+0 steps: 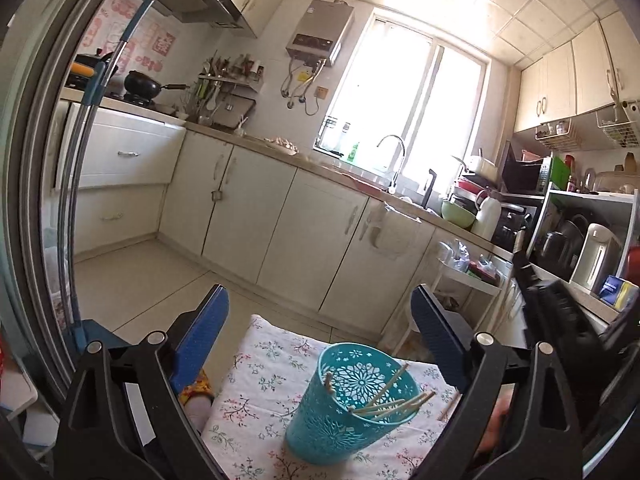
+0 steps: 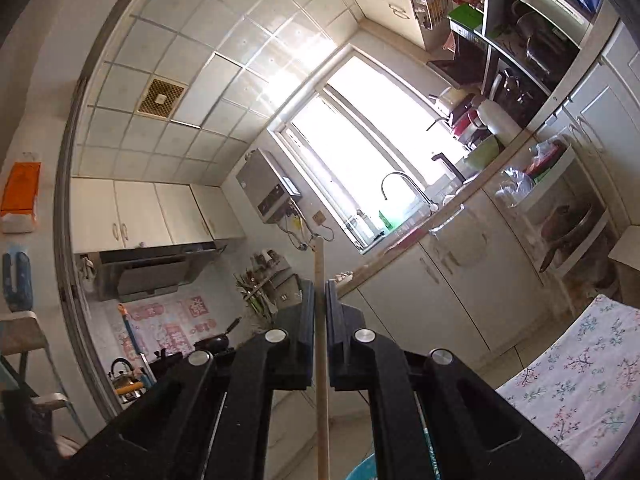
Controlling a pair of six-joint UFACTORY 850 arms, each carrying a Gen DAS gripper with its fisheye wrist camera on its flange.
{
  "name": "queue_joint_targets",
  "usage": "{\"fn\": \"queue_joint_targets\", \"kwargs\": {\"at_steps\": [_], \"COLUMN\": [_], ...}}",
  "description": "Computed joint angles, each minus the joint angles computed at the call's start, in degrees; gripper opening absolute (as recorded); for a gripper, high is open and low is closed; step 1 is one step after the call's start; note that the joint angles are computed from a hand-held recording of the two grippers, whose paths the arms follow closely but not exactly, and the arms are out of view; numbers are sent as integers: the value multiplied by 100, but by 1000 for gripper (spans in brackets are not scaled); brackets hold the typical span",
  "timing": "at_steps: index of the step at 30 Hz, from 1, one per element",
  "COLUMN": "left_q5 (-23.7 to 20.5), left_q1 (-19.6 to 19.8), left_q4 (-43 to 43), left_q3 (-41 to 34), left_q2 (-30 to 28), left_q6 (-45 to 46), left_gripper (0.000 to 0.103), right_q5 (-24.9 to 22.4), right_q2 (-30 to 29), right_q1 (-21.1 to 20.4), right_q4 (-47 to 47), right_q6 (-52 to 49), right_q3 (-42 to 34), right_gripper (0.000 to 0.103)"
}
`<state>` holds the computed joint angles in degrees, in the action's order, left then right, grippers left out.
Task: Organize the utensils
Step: 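Lift the last wooden chopstick with the right gripper over the teal basket, then open the right gripper to drop the chopstick into the basket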
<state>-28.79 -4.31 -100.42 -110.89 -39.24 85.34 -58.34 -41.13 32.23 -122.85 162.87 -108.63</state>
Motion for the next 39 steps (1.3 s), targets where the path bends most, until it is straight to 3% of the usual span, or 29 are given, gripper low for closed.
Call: {"fn": "queue_joint_targets", "kwargs": {"at_steps": [12,25,34,36,37,39], "left_q5": [139,145,267,296,297,297], "left_q1": [-18,-53,-85,-95,-97,-106], "left_q4": [650,1328,2257,2553,2653,2897], "left_q3": [-368,-238,-161,-156,-154,-131], "left_q2": [-316,-172,-36,-20,-16,10], "left_q6": [-733,-1121,-1680,-1848,-1901,-2012], "left_gripper": [88,89,93,94,95,95], "right_q5": [462,1068,1114,1045,1002,908], "right_q2": [-429,-409,-261,-177,-147,-36], "right_q1": [-83,180,240,281,304,371], "right_q4": [836,2290,2781,3033,3153,3403], "right_q6": [-861,-3651,-4206,-4372,-4445,-4550], "right_q3": [-323,-345,-208,-134,-106,15], "right_gripper": [6,7,16,26,37,44]}}
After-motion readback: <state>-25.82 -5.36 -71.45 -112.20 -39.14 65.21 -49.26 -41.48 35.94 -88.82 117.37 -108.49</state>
